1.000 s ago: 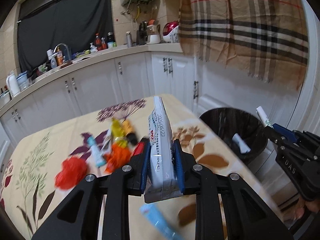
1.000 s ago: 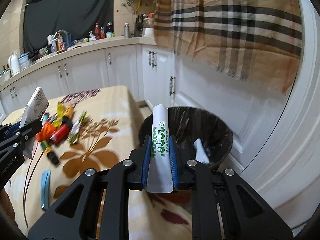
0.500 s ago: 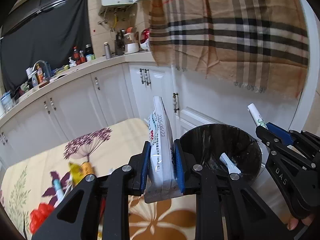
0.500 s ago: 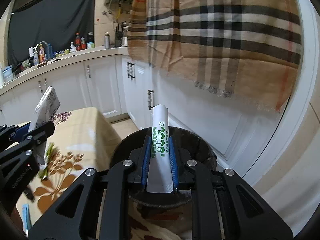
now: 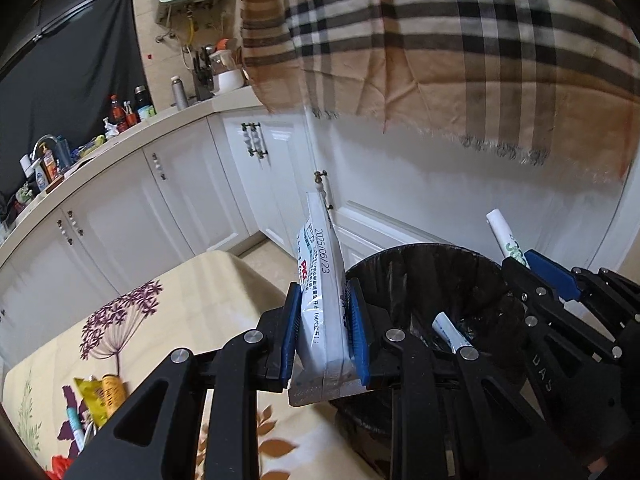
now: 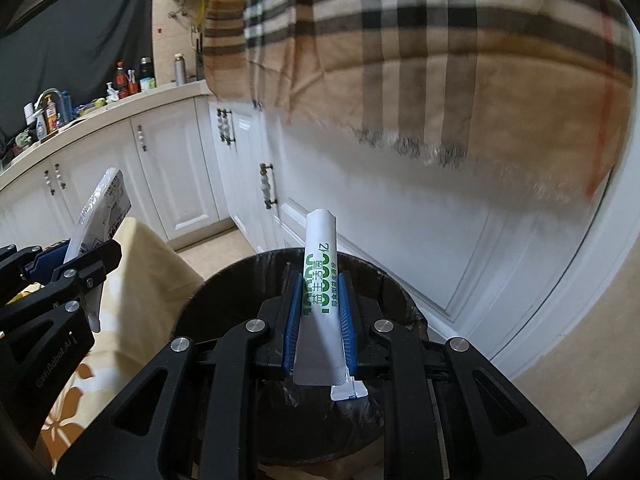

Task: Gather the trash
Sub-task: 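Carry both tubes over the black bin and open both tools to drop them, then move both open tools back over the table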

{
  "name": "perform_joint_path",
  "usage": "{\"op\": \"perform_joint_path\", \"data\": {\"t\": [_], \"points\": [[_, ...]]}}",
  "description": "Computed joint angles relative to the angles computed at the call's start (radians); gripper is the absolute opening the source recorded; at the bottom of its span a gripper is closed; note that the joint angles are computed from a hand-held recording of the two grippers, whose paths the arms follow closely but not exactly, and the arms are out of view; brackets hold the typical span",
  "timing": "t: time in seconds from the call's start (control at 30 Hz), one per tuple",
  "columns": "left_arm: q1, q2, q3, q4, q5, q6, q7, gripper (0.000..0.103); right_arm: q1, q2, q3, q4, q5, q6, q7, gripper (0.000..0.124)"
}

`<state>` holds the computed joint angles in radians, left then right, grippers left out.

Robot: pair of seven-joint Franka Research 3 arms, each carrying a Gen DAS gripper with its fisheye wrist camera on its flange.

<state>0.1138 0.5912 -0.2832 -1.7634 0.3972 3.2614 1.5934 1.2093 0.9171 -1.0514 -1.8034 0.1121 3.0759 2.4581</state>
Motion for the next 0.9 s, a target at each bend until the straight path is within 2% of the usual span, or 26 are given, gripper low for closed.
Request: {"op": "perform_joint_path", "data": {"t": [0.27,0.4,0.43,0.67,0.9], "points": [[-0.041,0.066,0.007,0.105,-0.036,-0.115,0.039,0.026,-0.086,0.001,0.067,0.053,-0.023,-0.020,0.003,0.019],[-0.059,0.076,0.024,0.121,-0.063,-0.121,0.048,0.046,-0.117,0.000,0.090,0.070,-0.043,-0.021,0.020,0.020],[-0.068,0.076,0.036,0.122,-0.066,-0.117,0.045,0.047,-0.124,0.000,0.095,0.074,-0.048,-0.022,0.023,0.022],[-0.080,0.088,0.045,0.145,-0.084,-0.132,0.047,0.055,-0.119,-0.003,0.086,0.060,-0.066,-0.018,0.050,0.032],[-0.069,0.069,0.041,0.122,-0.092,-0.107,0.044,0.060,-0.068,-0.013,0.044,0.020,-0.069,-0.014,0.061,0.036]]}}
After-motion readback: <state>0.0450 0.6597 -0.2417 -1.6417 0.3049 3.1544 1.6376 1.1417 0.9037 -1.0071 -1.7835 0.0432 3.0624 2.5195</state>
